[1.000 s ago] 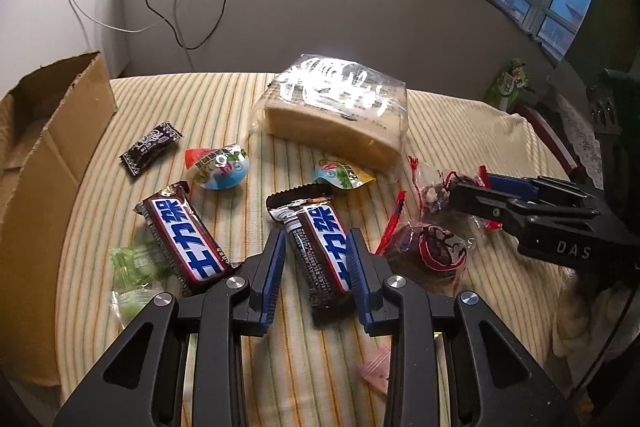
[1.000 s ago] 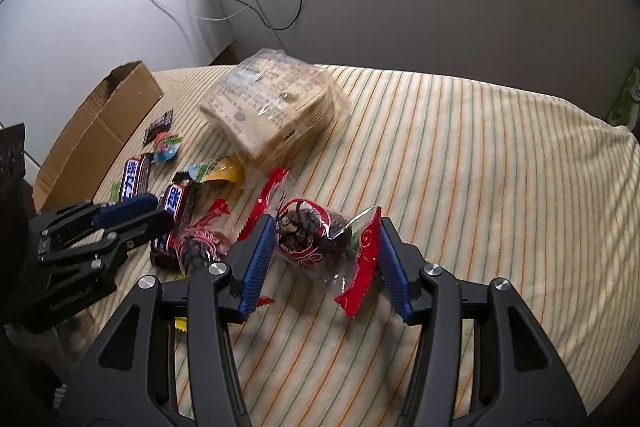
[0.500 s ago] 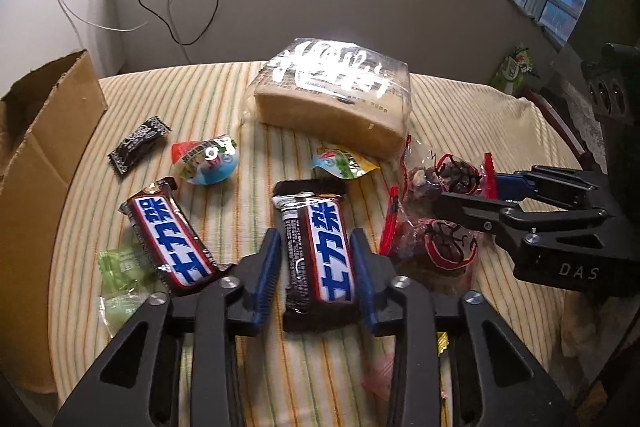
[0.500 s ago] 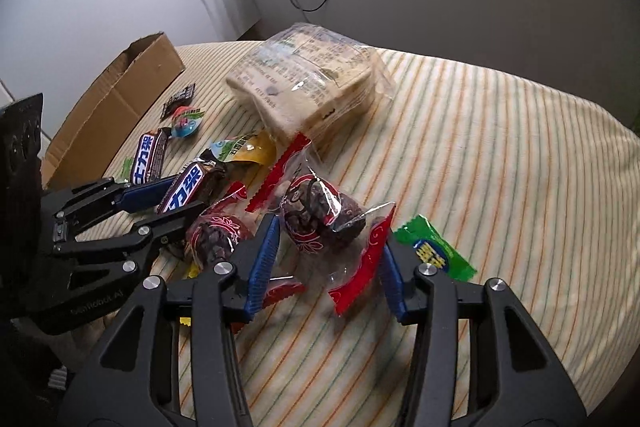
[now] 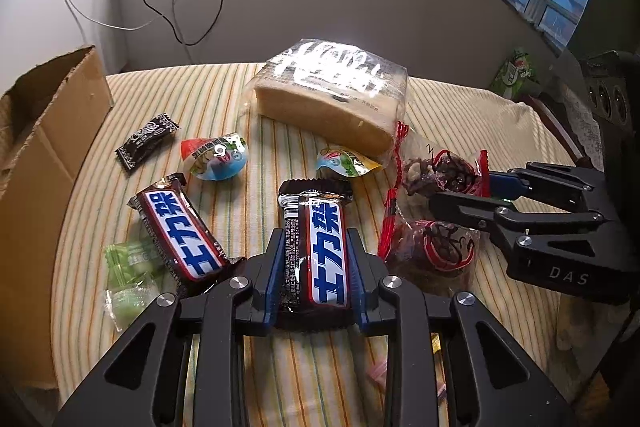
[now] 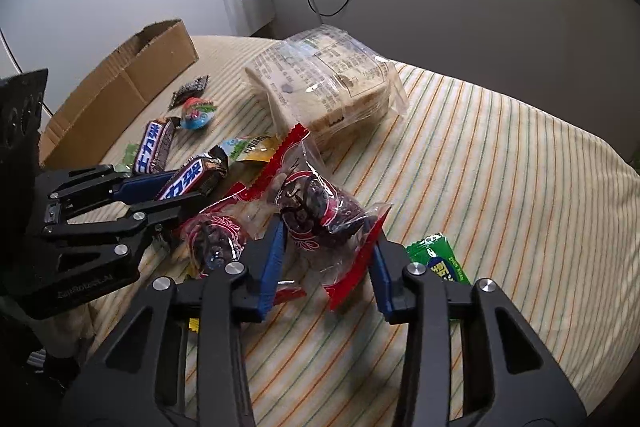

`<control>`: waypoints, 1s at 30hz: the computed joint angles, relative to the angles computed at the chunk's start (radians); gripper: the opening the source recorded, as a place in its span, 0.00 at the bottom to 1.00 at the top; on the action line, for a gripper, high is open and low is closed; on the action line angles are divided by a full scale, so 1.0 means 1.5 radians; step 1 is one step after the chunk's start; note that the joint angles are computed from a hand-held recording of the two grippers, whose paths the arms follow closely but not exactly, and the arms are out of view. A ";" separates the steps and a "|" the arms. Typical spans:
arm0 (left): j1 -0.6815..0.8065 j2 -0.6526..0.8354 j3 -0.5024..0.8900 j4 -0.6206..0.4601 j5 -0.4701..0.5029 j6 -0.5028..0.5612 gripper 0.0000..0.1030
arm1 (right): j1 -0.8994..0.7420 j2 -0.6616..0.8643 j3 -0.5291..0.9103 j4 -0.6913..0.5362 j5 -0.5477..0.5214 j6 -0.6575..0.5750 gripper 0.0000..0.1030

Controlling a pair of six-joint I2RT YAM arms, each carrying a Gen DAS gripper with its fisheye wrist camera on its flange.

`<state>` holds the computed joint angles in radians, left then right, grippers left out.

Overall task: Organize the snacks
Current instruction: 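Grasp the chocolate bar with the left tool while the right tool grasps the red candy packet, then carry both snacks to the cardboard box and open both tools to drop them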

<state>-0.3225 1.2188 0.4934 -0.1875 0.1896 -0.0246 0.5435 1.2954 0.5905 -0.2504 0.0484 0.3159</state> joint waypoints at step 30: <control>0.287 -0.263 0.010 -0.198 0.152 0.121 0.26 | 0.172 -0.005 0.136 -0.079 0.132 0.088 0.38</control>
